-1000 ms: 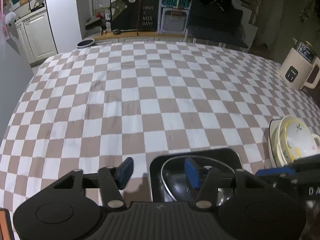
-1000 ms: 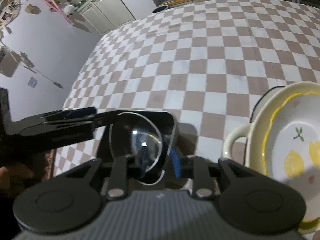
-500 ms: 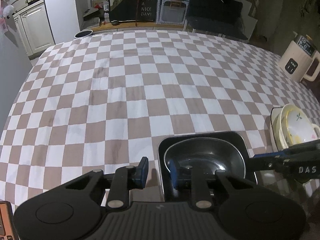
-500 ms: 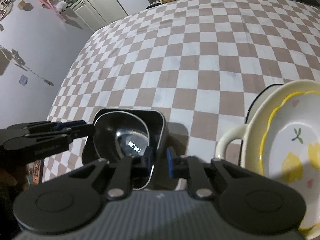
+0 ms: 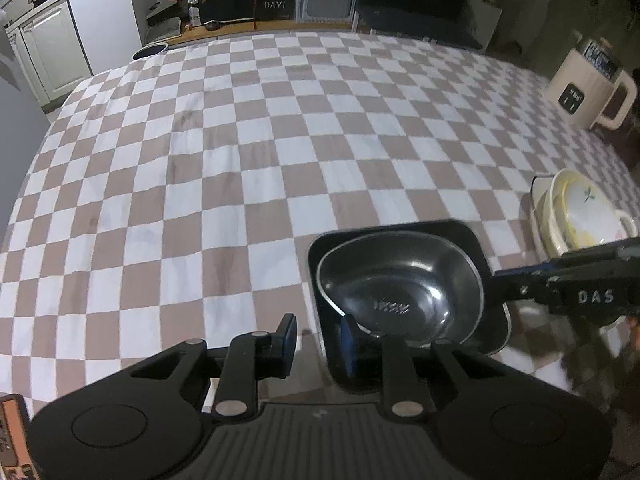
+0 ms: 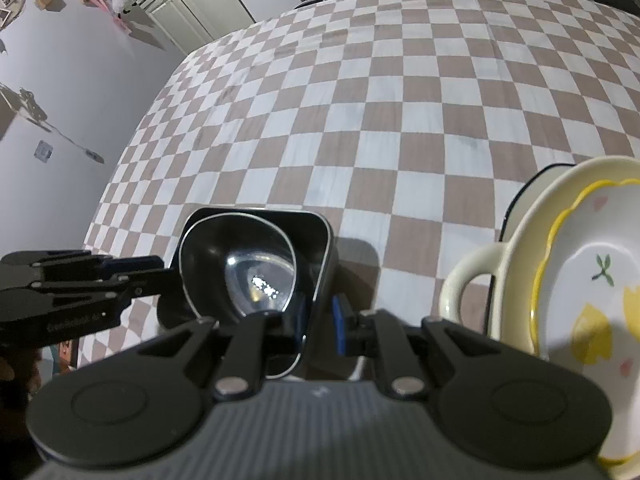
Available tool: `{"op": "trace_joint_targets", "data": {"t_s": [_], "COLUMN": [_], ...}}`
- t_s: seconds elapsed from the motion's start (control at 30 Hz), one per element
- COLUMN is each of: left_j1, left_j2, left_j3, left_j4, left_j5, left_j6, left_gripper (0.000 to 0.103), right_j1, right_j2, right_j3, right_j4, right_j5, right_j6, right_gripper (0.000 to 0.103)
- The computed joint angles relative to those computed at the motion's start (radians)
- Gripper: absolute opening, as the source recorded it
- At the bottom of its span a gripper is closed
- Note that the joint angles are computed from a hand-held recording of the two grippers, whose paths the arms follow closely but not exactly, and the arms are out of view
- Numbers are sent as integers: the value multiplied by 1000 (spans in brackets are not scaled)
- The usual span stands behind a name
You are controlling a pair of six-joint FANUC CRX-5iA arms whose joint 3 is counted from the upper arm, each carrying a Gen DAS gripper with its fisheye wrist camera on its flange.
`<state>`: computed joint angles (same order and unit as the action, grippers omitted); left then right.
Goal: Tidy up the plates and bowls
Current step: 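Grasp the steel pan rim with both grippers around the nested bowl, then lift the steel pan with nested bowl using both grippers toward the ceramic bowls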
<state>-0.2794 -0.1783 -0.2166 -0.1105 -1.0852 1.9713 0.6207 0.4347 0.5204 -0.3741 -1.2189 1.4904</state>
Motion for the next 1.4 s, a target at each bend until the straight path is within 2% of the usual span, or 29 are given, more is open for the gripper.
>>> {"op": "trace_joint_targets", "data": {"t_s": [0.3,0.37,0.63,0.9,1.03,1.4], "left_j1": [10,10,7,23,24,44], "left_j2": [15,20,57,62,74,63], "left_j3": [-7,-6,7,11,24,-5], "left_j4": [30,32,21,-8,-27,20], "left_j5": [-15,-17,-27,-1,7,21], "left_j6": [-47,-50,-50,1,24,-18], "left_gripper": [28,32,34,34,34,33], "right_j1": [-20,-14,1,9,16,35], "right_j2": [-7,-2,43,76,58,18], "right_j3": [-13,-10,33,76,54,-4], "right_j4": [-19,-14,-4,8,8,11], "right_j5": [66,82,97,75,74,40], "right_j6": [-49,-39,-52,-45,-26,-8], "right_gripper": [18,20,21,23,24,22]}}
